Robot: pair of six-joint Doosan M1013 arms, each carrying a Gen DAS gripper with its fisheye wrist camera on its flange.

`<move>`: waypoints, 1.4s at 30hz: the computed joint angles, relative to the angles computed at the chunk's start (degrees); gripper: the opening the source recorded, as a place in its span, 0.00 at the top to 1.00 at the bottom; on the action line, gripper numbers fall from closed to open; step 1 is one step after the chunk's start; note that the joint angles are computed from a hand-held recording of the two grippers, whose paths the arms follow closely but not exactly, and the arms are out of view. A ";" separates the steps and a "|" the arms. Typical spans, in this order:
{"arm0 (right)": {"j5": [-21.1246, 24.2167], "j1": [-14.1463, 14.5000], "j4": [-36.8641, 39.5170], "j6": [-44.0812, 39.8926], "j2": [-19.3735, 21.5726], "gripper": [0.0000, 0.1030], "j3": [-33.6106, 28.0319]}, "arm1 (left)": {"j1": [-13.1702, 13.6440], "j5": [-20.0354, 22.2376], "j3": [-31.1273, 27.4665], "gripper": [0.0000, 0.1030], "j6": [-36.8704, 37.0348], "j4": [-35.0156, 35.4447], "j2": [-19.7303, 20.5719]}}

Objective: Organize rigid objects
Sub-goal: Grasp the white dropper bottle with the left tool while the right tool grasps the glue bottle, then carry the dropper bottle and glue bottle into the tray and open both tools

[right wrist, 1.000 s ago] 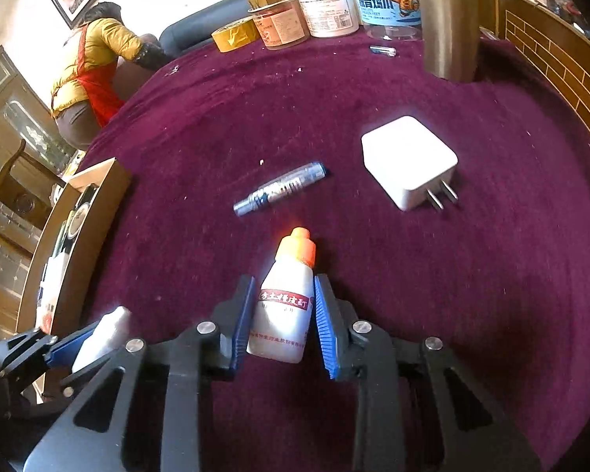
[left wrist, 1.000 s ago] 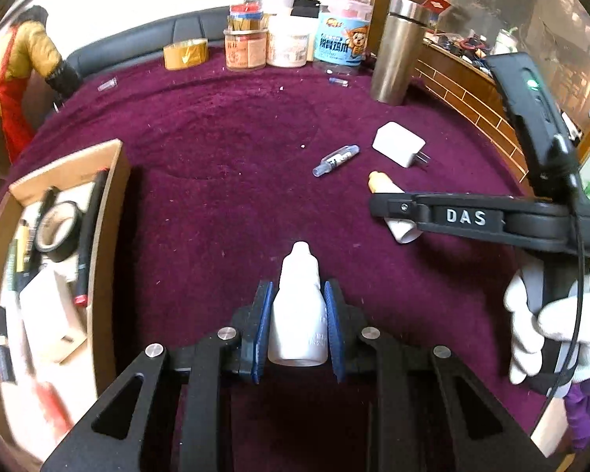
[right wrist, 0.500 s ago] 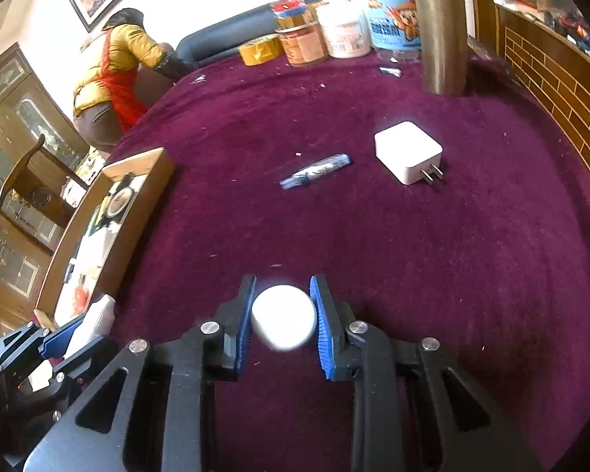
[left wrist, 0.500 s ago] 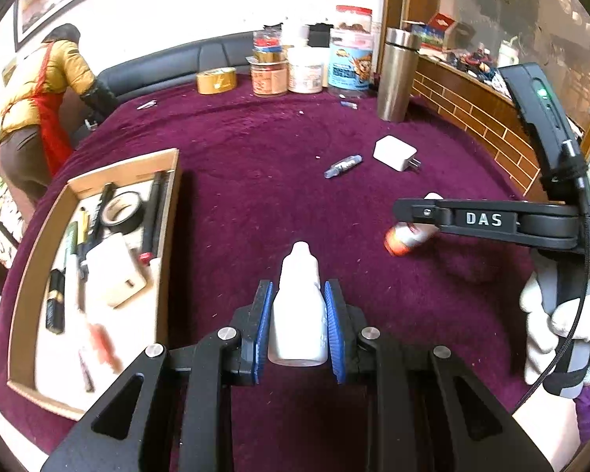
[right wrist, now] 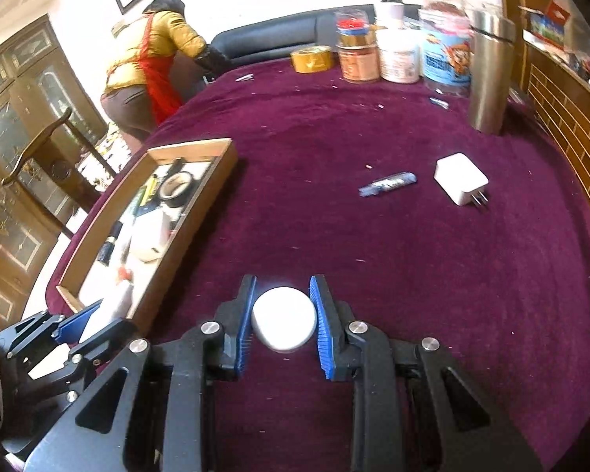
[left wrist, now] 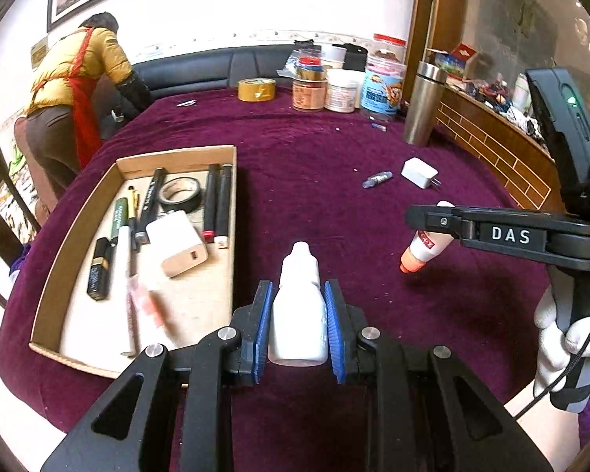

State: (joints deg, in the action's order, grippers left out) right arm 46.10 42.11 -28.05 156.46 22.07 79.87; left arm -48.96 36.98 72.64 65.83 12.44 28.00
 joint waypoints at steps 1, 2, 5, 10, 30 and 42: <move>0.19 0.23 0.12 -0.55 0.31 0.76 -0.66 | 0.18 -0.33 0.38 0.79 -0.11 -0.17 -0.24; 0.38 0.47 0.37 -1.35 0.74 0.76 -1.53 | 0.37 -0.64 0.68 0.79 -0.34 -0.20 -0.40; 0.38 0.83 1.78 -3.72 1.71 0.76 -3.42 | 0.92 -1.66 1.90 0.79 -1.31 -0.10 -1.10; -0.01 1.19 5.38 -8.66 3.74 0.76 -7.08 | 2.73 -3.49 4.17 0.79 -3.57 0.04 -2.63; 7.25 -1.52 36.83 -33.08 16.59 0.76 -23.62 | 11.28 1.75 3.61 0.78 -6.56 -5.12 0.33; 13.47 -2.24 30.14 -28.17 22.22 0.75 -31.76 | 11.06 -1.54 5.39 0.58 -13.20 2.62 -0.95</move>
